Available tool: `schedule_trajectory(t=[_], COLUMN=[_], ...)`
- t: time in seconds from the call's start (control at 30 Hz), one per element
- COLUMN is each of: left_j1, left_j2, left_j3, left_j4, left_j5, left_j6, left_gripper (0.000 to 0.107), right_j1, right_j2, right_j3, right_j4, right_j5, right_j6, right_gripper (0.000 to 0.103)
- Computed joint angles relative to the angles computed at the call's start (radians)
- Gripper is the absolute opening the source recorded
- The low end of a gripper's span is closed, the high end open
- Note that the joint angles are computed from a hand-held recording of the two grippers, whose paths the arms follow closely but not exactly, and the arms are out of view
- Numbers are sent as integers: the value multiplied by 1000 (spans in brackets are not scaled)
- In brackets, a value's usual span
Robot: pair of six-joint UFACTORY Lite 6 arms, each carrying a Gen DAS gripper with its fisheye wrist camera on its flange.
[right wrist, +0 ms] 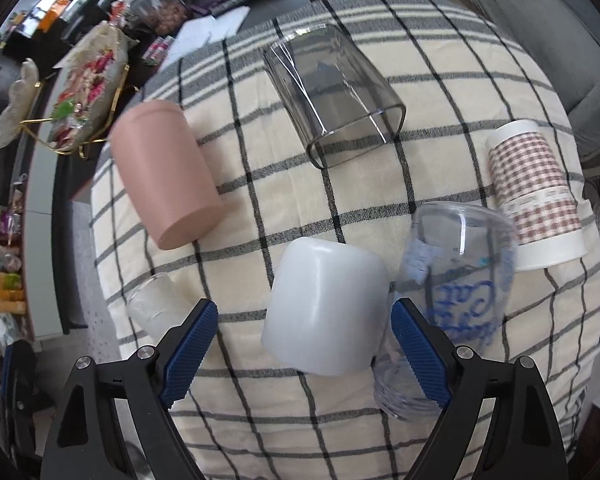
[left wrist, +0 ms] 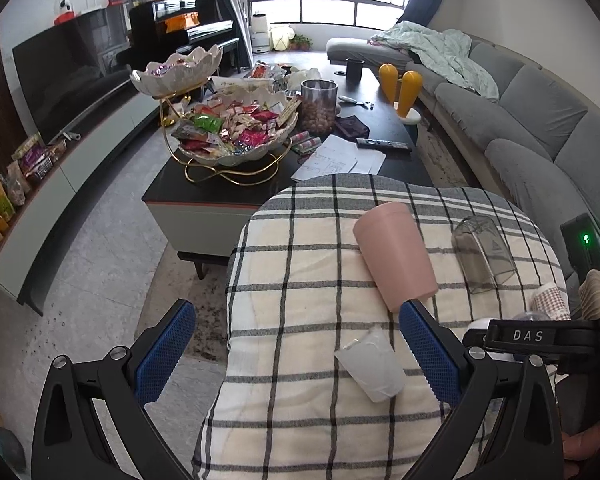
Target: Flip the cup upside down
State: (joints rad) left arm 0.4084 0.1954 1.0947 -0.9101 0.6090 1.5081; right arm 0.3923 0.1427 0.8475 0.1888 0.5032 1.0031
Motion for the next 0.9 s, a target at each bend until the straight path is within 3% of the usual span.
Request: schedule_trajectory(t=[0.33,0.43,0.67,0.9], left_j1=[-17,-12,26,196], left_j2=[72,79,9,-136], left_j3=[23,29,-38,-142], left_j4=[-16,-3,13,71], left_j5=[-41,-36,-18,105], left_j6=[11,-6,18,81], left_gripper=[103,103,103,103], right_j1=[-26,-18,31,207], right_j2=[126,118,65,-112], right_j3=[41,42,-1,-89], right_j4=[47,37,38,-20], right_j5=[-31,-42,-64,-46], right_j6=[-66,-72,-63,100], right_gripper=[82,68,68,68])
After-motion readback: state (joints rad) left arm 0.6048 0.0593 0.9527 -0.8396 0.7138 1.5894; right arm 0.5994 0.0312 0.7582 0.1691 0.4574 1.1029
